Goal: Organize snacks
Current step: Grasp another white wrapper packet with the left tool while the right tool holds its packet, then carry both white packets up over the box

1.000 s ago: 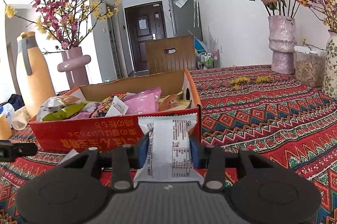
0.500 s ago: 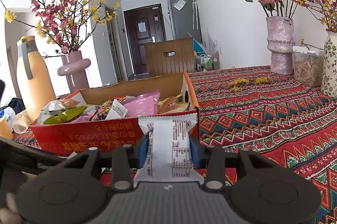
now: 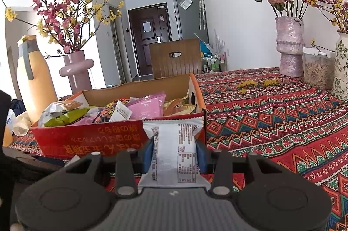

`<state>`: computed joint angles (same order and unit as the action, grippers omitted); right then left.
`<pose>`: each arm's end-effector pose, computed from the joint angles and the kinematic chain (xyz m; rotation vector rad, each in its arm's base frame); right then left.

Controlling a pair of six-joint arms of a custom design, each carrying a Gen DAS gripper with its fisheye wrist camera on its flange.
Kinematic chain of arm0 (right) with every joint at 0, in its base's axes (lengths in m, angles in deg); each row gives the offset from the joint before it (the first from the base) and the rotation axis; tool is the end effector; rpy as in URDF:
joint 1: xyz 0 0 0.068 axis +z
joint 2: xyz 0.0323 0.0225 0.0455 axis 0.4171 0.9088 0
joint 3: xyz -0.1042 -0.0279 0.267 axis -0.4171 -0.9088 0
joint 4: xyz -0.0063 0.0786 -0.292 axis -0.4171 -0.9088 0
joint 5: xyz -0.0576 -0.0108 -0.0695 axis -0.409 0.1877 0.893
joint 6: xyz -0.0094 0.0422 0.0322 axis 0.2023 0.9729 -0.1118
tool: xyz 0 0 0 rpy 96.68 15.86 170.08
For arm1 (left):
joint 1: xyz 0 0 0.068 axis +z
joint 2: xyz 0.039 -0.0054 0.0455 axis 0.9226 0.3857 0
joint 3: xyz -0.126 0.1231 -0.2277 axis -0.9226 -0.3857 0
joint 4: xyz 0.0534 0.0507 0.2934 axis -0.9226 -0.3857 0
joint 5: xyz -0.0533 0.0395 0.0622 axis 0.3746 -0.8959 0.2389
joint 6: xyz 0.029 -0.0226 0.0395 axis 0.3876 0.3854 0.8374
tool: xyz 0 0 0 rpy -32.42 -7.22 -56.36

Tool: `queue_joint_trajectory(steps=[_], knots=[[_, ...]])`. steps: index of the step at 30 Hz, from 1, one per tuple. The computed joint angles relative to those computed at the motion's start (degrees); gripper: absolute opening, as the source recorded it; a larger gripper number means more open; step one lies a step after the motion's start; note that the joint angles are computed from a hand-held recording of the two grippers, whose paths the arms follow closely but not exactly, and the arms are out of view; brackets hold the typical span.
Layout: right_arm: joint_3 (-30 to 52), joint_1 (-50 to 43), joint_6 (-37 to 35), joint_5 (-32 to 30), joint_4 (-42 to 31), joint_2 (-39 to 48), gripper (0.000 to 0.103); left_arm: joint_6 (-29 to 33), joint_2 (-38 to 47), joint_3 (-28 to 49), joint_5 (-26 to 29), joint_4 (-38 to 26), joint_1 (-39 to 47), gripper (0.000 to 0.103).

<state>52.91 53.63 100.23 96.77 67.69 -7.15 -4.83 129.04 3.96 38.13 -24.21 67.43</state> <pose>0.2116 0.1026 0.1429 0.0825 1.9869 0.1838 0.2771 -0.0042 0.1577 0.2227 2.3466 -0.0920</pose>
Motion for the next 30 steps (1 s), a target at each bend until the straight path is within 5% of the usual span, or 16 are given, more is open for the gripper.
queue_joint_trajectory(steps=[3,8,23,30], knots=[[0.0,0.0,0.0,0.0,0.0,0.0,0.042,0.27,-1.69,-0.7,1.06,-0.42,0.98,0.073],[0.02,-0.02,-0.02,-0.04,0.07,0.07,0.042,1.19,-2.99,-1.04,2.7,-1.47,1.83,0.064],[-2.12,1.79,-2.24,1.32,2.91,-2.41,0.041,1.4,-15.29,-3.97,8.39,-5.18,6.58,0.065],[-0.14,2.04,-4.25,1.34,-2.38,-8.06,0.041,-0.48,-18.42,-2.14,11.62,-4.88,9.74,0.065]])
